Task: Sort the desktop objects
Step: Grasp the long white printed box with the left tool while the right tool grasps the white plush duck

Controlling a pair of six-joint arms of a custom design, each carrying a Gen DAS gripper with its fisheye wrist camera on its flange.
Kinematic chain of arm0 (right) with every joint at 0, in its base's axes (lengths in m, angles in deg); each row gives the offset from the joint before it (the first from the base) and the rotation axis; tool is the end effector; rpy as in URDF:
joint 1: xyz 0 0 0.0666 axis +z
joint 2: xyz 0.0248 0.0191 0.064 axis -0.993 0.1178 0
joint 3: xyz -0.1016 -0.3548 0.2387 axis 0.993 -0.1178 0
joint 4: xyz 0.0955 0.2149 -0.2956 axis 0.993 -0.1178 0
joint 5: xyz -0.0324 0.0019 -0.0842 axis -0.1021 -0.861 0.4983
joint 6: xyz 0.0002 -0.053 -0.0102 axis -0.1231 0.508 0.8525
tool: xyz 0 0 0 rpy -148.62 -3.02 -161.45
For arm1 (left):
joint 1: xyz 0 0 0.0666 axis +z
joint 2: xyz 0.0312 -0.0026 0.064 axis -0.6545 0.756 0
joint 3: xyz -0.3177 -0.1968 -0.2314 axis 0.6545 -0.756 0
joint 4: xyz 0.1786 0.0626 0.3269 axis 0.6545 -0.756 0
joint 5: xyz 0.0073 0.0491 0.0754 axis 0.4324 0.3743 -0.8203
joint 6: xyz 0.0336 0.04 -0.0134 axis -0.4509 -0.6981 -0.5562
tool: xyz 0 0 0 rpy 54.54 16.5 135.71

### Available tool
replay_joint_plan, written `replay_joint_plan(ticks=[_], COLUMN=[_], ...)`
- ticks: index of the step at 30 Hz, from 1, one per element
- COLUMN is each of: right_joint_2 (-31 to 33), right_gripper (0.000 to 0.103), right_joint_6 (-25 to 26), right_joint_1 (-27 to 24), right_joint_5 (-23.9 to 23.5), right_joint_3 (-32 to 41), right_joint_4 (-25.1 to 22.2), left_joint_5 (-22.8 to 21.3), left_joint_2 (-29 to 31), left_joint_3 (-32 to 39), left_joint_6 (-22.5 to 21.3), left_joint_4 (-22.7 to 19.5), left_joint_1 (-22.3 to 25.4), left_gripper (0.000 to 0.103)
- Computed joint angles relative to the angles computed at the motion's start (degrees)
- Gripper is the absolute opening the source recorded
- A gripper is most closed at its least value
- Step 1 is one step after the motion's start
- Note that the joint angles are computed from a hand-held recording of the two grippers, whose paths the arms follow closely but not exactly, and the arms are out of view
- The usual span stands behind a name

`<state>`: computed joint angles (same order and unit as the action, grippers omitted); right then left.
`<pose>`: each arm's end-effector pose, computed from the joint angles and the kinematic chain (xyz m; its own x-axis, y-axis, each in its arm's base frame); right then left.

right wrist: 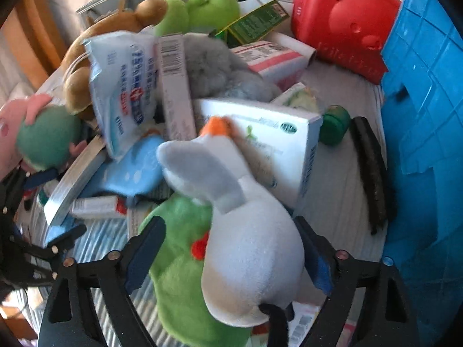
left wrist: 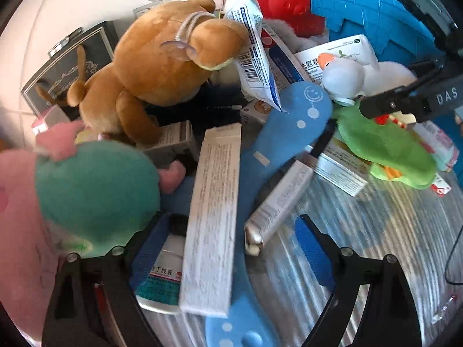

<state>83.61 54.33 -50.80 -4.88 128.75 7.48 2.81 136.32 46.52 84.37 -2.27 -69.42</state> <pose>0.5326 0.3339 0.3689 -0.8676 -0.2999 -0.3967 -0.3244 0.9459 -0.0056 0.4557 -0.2409 0.2862 -0.7696 0.3183 -0.5536 0.3138 0.9435 0.1061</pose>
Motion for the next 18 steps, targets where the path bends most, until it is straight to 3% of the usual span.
replay_joint_plan(ticks=[1, 3, 4, 8, 12, 13, 14, 16, 18], right_joint_2=[0.23, -0.14, -0.96, -2.68, -2.18, -2.25, -2.51, -2.48, -1.92], right_gripper=[0.081, 0.069, 0.066, 0.065, 0.065, 0.065, 0.065, 0.065, 0.067], right_joint_6=[-0.88, -2.22, -2.35, -3.16, -3.39, -2.99, -2.65, -2.46, -2.80], right_joint_1=[-0.28, -0.57, -0.56, -0.50, 0.12, 0.22, 0.31, 0.14, -0.03], right_joint_5=[-0.34, -0.98, -1.32, -2.46, -1.26, -1.37, -1.49, -1.85, -1.67], right_joint_3=[0.10, -0.14, -0.89, -2.74, -1.99, -1.82, -1.86, -1.79, -1.62], right_joint_4=[0.20, 0.15, 0.84, 1.42, 0.47, 0.34, 0.41, 0.46, 0.04], left_joint_5=[1.10, 7.89, 8.96, 7.89, 11.55, 9.70, 8.56, 9.66, 9.50], left_joint_2=[0.47, 0.06, -0.36, -0.67, -0.61, -0.46, -0.13, -0.87, -1.27], left_joint_3=[0.91, 1.35, 0.79, -0.64, 0.01, 0.17, 0.50, -0.14, -0.56], left_joint_6=[0.13, 3.48, 3.77, 2.20, 3.41, 3.53, 3.69, 4.05, 3.27], left_joint_4=[-0.89, -2.55, -2.45, -3.70, -3.94, -4.38, -5.59, -5.67, -6.05], left_joint_1=[0.50, 2.34, 2.54, 0.63, 0.91, 1.01, 1.29, 2.23, 2.14], left_gripper=[0.067, 0.061, 0.057, 0.057, 0.056, 0.053, 0.042, 0.035, 0.034])
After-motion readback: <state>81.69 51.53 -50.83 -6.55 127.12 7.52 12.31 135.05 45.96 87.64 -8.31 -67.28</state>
